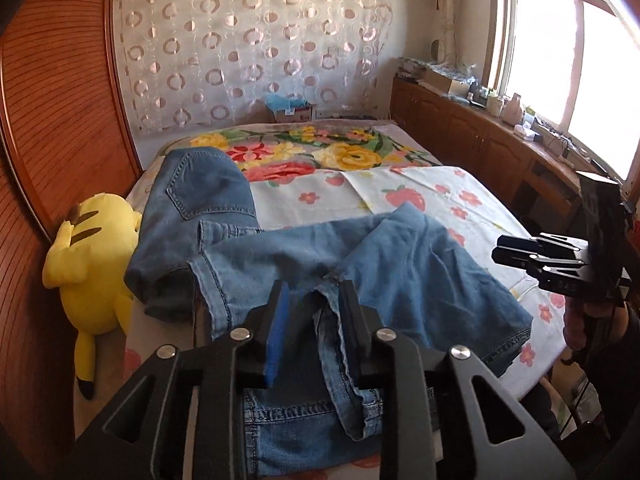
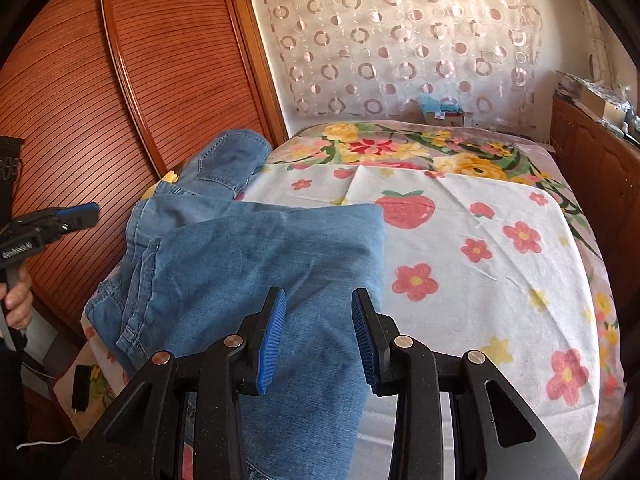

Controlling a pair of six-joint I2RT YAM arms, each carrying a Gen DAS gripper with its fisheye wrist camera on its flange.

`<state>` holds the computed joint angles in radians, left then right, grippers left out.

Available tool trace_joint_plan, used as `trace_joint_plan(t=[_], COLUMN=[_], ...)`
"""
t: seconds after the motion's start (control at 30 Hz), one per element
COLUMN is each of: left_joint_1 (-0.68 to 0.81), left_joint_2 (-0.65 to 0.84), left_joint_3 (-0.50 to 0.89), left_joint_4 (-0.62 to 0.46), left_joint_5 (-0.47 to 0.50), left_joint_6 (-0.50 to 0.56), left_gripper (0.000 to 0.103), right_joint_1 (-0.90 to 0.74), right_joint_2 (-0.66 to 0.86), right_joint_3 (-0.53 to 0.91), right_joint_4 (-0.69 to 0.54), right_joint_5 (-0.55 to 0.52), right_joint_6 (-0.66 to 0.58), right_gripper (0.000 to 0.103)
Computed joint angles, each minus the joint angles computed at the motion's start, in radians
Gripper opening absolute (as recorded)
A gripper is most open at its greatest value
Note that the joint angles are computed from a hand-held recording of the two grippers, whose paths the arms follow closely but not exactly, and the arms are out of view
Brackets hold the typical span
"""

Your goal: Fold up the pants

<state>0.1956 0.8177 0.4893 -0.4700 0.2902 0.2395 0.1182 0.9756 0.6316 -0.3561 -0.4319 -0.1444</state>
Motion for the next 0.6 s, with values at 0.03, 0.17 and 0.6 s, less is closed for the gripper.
trace_joint_plan(t=[0.03,0.17,0.6], left_joint_1=[-0.001,-0.029,-0.239], left_joint_2=[0.037,0.199,0.366], left_joint_3=[-0.01,-0.032,-0.042], left_joint_4=[0.027,0.147,0.359], left_joint_5=[0.004,0.01,-0.082], left_joint_6=[-0.001,-0.024,-0.14], left_gripper=[0.037,0.048,0.018], right_joint_1=[-0.006,-0.017,-0.098], right_joint_2=[0.006,0.002,0.046], right_joint_3=[0.004,-0.004,-0.001], right_joint_4=[-0.006,-0.018,-0.014], right_joint_5=[-0.007,-0.007,-0.032], right_joint_6=[-0.011,-0.037,-0.067], right_gripper=[0.036,0.036,0.036])
